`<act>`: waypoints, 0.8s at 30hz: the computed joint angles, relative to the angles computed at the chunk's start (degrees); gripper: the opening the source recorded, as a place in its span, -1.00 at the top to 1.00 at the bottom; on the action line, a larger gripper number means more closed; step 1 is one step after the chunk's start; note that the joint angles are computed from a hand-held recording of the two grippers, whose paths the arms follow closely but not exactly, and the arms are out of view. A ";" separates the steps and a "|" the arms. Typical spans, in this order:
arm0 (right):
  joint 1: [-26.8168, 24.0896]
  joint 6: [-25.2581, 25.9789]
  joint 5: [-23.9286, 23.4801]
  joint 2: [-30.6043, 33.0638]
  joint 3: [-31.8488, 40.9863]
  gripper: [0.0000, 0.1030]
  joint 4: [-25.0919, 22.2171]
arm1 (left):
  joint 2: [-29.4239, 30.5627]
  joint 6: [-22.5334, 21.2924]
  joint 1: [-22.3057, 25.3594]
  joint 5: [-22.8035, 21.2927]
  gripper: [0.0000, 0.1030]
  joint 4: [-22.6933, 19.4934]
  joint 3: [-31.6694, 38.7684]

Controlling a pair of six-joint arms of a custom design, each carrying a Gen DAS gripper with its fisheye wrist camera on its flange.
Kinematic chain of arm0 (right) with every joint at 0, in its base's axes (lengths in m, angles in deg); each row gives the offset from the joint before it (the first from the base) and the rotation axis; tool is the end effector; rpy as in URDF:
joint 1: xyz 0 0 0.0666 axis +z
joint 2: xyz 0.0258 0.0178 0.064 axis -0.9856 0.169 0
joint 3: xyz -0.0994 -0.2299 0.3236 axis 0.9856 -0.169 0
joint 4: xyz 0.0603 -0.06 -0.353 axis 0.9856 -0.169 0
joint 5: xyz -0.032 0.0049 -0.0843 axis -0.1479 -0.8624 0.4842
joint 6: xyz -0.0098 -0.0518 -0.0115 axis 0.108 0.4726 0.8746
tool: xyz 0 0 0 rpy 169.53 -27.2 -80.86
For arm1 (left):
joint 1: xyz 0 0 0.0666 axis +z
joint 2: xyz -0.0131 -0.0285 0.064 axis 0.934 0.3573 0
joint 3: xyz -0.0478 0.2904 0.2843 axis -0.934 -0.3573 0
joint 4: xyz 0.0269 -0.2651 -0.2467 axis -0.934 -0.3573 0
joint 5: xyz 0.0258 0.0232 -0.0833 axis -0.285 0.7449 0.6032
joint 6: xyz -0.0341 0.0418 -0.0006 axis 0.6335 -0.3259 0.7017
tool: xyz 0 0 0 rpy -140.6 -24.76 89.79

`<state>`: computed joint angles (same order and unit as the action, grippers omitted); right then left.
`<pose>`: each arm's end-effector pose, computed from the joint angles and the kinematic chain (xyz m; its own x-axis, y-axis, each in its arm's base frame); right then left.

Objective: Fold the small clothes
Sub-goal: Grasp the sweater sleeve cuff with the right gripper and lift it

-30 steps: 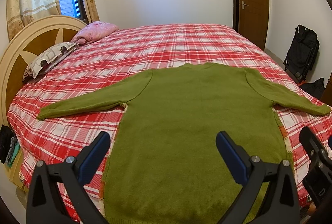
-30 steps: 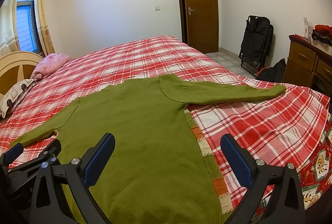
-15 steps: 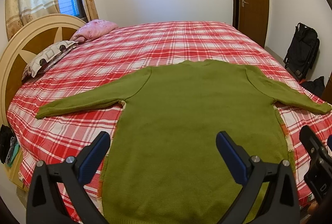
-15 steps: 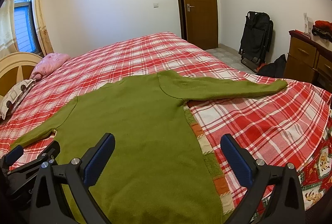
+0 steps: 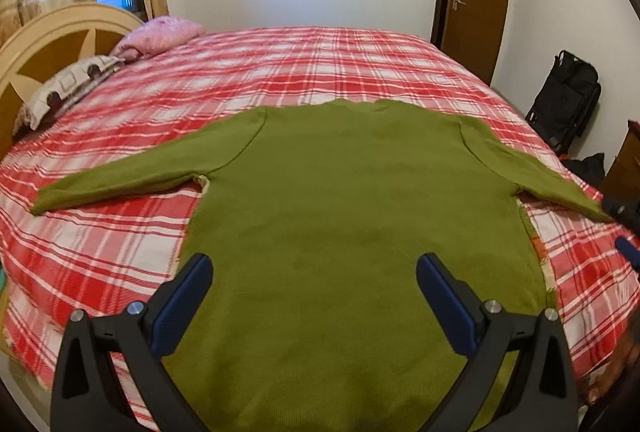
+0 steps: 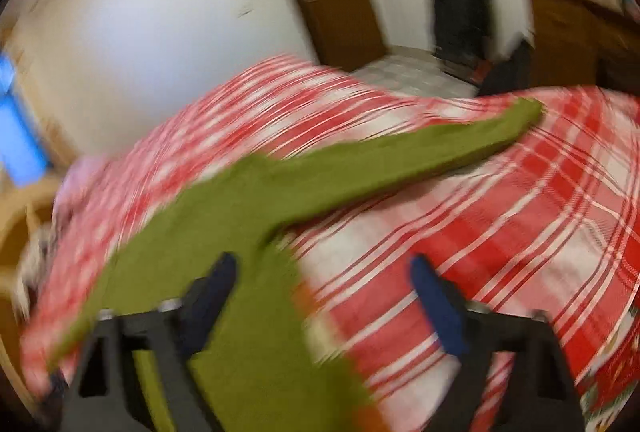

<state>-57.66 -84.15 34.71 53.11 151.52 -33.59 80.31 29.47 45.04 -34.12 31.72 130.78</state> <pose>0.5169 0.1936 0.4385 -0.3110 0.7076 -0.6345 0.6810 0.6316 0.3706 0.6269 -0.2761 0.4266 -0.6843 0.1607 -0.7113 0.2519 0.9675 -0.0238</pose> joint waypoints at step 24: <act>-23.81 3.40 -4.17 1.68 -2.52 0.79 -10.35 | 12.31 0.15 2.72 -1.45 -1.00 -11.06 19.52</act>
<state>-81.47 -80.75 30.54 54.79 149.00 -43.93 92.62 29.62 47.76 -35.57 20.66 150.30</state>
